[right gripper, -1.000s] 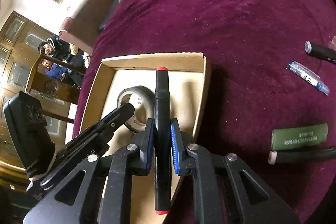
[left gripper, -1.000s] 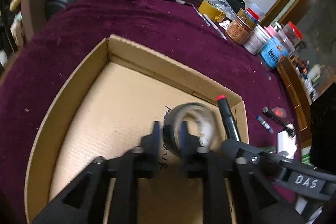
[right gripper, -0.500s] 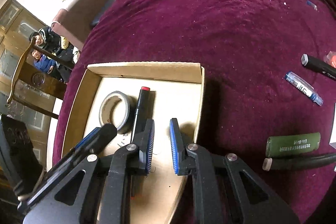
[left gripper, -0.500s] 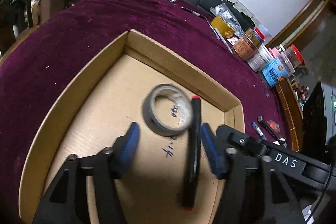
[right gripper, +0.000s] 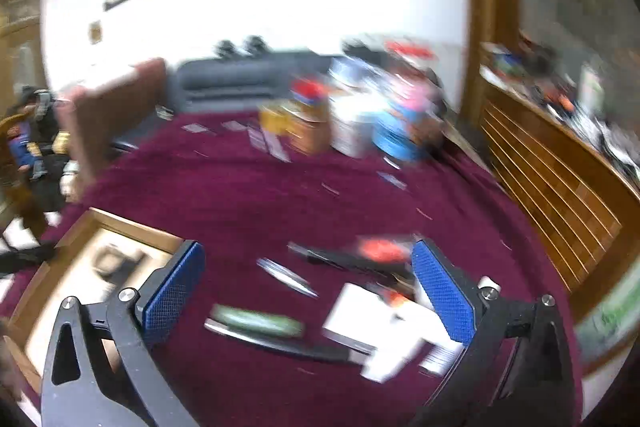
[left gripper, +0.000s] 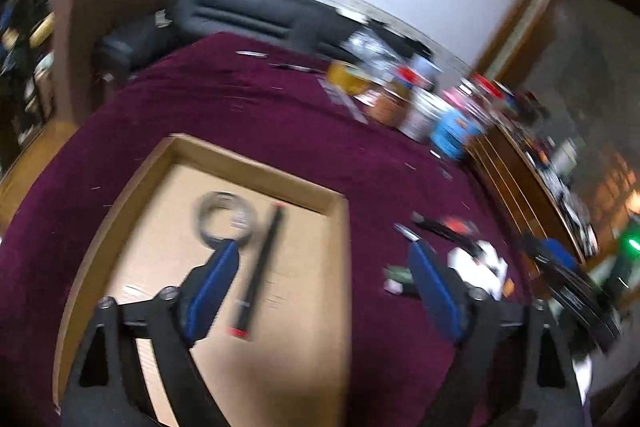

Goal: Organize rigid objects
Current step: 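Lower tape into the box, open left tool while right tool drops the marker in, then move the left tool to the black marker with white lettering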

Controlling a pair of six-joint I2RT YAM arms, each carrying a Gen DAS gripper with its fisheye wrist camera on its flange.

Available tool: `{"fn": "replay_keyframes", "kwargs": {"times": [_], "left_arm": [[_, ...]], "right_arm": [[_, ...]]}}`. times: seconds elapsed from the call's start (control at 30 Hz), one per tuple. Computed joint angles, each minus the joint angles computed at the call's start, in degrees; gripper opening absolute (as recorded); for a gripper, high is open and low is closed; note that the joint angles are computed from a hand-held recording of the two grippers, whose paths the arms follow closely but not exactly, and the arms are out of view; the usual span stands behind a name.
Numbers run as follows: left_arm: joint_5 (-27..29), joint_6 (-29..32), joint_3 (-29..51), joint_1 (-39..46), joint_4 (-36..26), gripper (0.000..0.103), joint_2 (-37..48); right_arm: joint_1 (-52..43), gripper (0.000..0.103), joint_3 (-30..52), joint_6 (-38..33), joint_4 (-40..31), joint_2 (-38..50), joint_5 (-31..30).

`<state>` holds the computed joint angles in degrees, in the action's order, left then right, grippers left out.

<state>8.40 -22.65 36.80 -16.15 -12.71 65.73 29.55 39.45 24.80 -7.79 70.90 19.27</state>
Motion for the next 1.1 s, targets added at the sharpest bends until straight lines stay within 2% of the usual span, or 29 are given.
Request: {"fn": "replay_keyframes", "kwargs": {"times": [0.1,0.2,0.4,0.43,0.5,0.57,0.63,0.7,0.73,0.77,0.83,0.93,1.0,1.03,1.07,1.1], "left_arm": [[-4.33,0.07,3.32,-10.67,-0.37,0.084,4.98],[-10.61,2.76,9.23,-20.33,-0.87,0.084,15.42],[-18.87,11.96,20.04,-29.91,-1.87,0.083,30.41],[-20.17,13.22,21.73,-30.63,-2.23,0.083,32.45],[-23.96,15.38,25.19,-31.68,-3.03,0.083,37.21],[-23.02,15.1,28.22,-31.31,-4.56,0.082,41.19],[-18.84,14.31,29.84,-30.74,-6.63,0.072,43.44],[-21.14,15.84,28.02,-32.75,-5.21,0.067,42.43],[-18.04,15.84,28.12,-32.95,-6.65,0.039,42.21],[-12.74,15.09,28.5,-32.35,-8.57,0.023,42.08],[-10.83,13.73,27.24,-32.87,-9.84,0.018,39.85],[-12.69,12.77,24.2,-34.21,-8.7,0.018,35.42],[-15.76,13.79,23.53,-35.05,-7.05,0.023,33.74],[-16.77,14.74,24.69,-34.98,-7.22,0.034,34.26],[-16.56,15.69,25.74,-34.5,-7.37,0.05,34.99],[-15.83,17.44,27.51,-33.82,-7.47,0.058,36.65]], "right_arm": [[-10.65,0.103,-6.99,1.54,5.57,-2.43,-8.01],[-19.2,0.103,-11.56,1.17,12.18,-1.05,-13.62],[-29.22,0.103,-17.59,0.25,25.59,3.59,-18.56],[-28.98,0.103,-18.15,0.87,25.84,3.54,-18.56],[-31.51,0.103,-17.15,0.58,24.82,5.13,-23.31],[-30.24,0.103,-17.18,0.88,24.5,4.47,-22.79],[-29.58,0.103,-17.55,0.07,24.79,3.9,-23.03],[-28.7,0.103,-18.45,-0.15,25.04,2.89,-22.93],[-28.45,0.103,-18.49,-0.31,25.04,2.85,-22.86],[-28.44,0.103,-18.6,-0.31,25.15,2.9,-23.04],[-29.18,0.103,-18.76,-0.07,25.39,3.08,-24.16],[-30.96,0.103,-19.15,1.02,25.74,3.11,-25.56],[-32.23,0.103,-19.2,1.84,25.86,3.54,-26.59],[-32.76,0.103,-18.99,2.15,25.71,4.06,-26.96],[-33.13,0.103,-18.77,2.38,25.54,4.55,-27.29],[-33.49,0.103,-18.47,2.54,25.34,5.19,-27.79]]}}
